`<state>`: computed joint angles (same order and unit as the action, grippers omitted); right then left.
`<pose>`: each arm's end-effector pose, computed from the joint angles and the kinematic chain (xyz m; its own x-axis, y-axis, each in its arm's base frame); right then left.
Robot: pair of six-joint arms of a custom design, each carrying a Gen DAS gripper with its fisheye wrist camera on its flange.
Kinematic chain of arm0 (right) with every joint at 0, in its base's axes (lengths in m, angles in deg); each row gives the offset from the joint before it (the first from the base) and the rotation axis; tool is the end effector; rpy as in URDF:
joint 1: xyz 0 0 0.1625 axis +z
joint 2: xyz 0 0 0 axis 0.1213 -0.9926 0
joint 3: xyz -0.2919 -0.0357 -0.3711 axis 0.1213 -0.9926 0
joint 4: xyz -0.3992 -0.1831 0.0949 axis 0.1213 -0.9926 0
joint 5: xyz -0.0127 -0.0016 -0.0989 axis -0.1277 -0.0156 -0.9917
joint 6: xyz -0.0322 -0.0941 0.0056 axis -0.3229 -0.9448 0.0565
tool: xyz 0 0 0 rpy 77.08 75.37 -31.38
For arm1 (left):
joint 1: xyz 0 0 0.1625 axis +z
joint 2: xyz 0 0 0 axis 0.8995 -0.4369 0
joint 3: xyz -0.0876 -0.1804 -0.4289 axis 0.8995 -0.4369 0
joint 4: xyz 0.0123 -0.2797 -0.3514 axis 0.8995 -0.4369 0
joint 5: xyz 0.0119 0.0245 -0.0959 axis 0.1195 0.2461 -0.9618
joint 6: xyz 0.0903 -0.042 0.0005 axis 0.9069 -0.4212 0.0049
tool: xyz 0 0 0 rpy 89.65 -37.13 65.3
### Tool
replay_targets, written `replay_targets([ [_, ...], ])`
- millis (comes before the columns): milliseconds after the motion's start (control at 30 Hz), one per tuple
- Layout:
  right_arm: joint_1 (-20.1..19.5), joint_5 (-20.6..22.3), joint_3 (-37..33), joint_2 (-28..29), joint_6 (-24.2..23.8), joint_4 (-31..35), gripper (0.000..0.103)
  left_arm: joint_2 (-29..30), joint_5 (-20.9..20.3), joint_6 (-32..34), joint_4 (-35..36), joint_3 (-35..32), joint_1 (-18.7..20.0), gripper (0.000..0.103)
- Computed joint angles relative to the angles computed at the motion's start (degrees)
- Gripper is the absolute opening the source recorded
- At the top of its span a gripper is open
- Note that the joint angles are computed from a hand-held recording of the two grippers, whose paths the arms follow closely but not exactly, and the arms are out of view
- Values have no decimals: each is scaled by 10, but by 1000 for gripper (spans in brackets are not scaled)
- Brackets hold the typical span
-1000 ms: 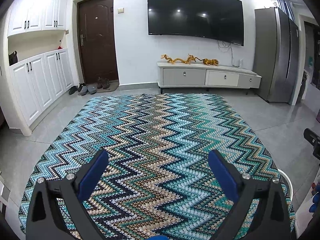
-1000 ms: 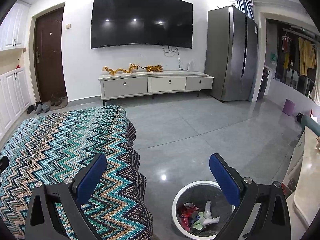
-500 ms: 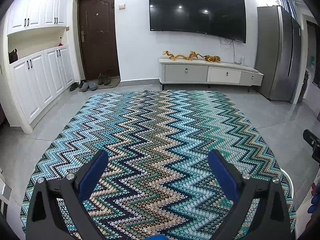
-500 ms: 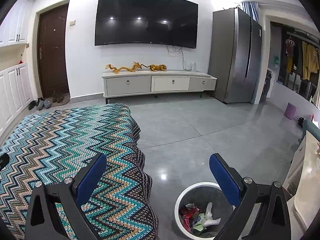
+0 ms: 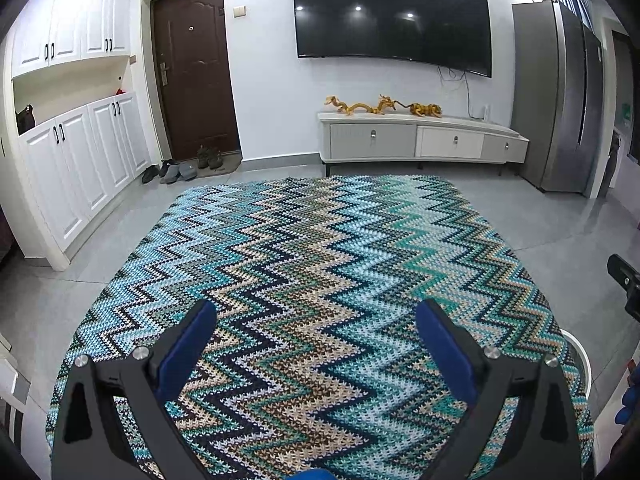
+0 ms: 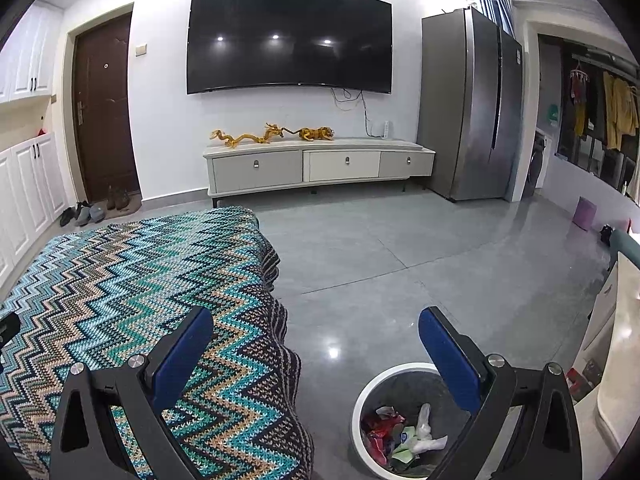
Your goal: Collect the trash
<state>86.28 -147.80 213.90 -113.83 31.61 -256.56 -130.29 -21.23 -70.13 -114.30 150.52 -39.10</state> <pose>0.1007 -0.3449 0.2251 -0.6869 0.1941 0.7004 -0.5461 0.4980 -0.6736 -0.2644 -0.3720 0.1207 -0.6607 -0.0330 -0.7499 0.5922 0.5909 -0.5478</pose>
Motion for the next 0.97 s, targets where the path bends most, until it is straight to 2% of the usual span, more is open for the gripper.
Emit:
replay_targets([
  [367, -16, 15, 4, -15, 9, 8, 103, 1, -5, -11, 11, -5, 0, 100],
  [967, -13, 14, 4, -14, 7, 5, 103, -11, -1, -42, 30, -2, 1, 100],
])
